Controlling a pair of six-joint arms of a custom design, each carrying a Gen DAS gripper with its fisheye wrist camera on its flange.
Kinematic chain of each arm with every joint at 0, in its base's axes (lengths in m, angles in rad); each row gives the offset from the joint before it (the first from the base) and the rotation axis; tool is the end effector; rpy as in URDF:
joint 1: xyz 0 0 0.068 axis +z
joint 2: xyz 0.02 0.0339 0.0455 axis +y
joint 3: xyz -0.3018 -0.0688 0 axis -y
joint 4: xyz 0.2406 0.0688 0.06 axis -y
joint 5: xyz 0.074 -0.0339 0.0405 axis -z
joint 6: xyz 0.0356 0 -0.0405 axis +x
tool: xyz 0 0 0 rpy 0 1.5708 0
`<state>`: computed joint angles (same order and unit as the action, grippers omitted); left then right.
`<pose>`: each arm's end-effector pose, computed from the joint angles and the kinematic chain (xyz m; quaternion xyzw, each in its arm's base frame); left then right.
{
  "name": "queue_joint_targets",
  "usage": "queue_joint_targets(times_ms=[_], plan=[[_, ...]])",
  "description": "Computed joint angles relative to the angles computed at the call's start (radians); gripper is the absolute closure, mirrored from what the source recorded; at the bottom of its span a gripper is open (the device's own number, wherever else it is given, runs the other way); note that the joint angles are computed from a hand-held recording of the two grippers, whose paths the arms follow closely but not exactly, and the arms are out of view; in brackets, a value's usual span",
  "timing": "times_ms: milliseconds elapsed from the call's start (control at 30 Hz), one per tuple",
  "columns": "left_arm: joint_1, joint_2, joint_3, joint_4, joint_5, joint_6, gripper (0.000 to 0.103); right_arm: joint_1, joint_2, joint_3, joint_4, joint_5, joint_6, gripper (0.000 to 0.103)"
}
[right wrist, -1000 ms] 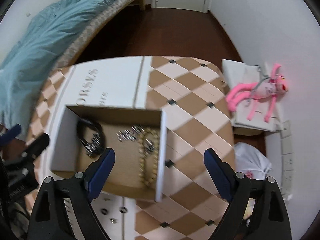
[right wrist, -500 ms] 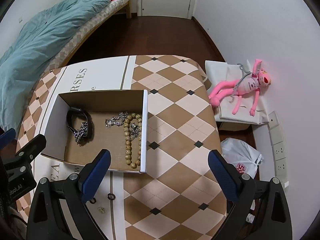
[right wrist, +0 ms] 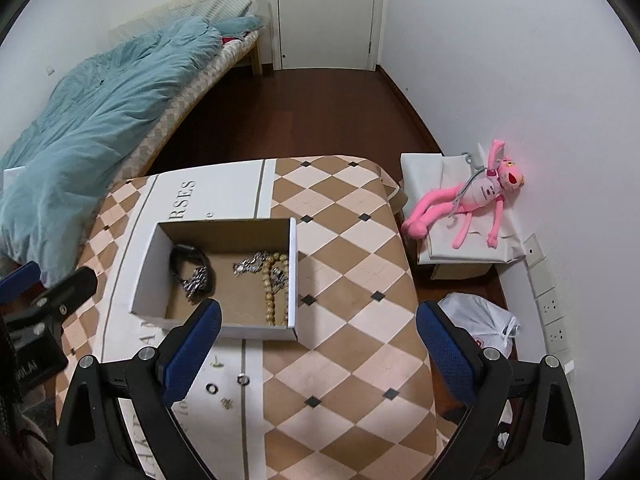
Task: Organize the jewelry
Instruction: 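Lift both open tools out of the white box, then grasp a small black ring with the left tool while the right tool grasps another ring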
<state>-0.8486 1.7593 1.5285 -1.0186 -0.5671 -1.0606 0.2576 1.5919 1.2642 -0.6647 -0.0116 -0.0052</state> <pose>0.2506 -0.2555 0.3146 -0.1448 0.9376 0.0342 0.3141 0.3223 0.0853 0.3028 -0.1272 0.9500 0.0414 0.2822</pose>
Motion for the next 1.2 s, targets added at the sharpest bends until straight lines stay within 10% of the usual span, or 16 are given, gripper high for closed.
queue_joint_targets(times_ms=[367, 467, 767, 933, 1200], plan=[[-0.021, 0.036, -0.315, 0.124, 0.078, -0.140, 0.003, 0.068, 0.068, -0.306, 0.233, -0.047, 0.010, 0.005], [-0.012, 0.051, -0.372, 0.175, 0.099, -0.144, 0.003, 0.097, 0.126, -0.351, 0.317, -0.045, 0.029, 0.025], [0.006, 0.075, -0.437, 0.245, 0.143, -0.133, 0.003, 0.175, 0.180, -0.440, 0.496, 0.009, 0.028, 0.038], [-0.003, 0.080, -0.428, 0.238, 0.143, -0.138, 0.003, 0.205, 0.168, -0.446, 0.514, 0.033, 0.029, 0.090], [-0.028, 0.081, -0.376, 0.242, 0.148, -0.147, 0.003, 0.103, 0.101, -0.442, 0.465, -0.054, 0.048, 0.090]])
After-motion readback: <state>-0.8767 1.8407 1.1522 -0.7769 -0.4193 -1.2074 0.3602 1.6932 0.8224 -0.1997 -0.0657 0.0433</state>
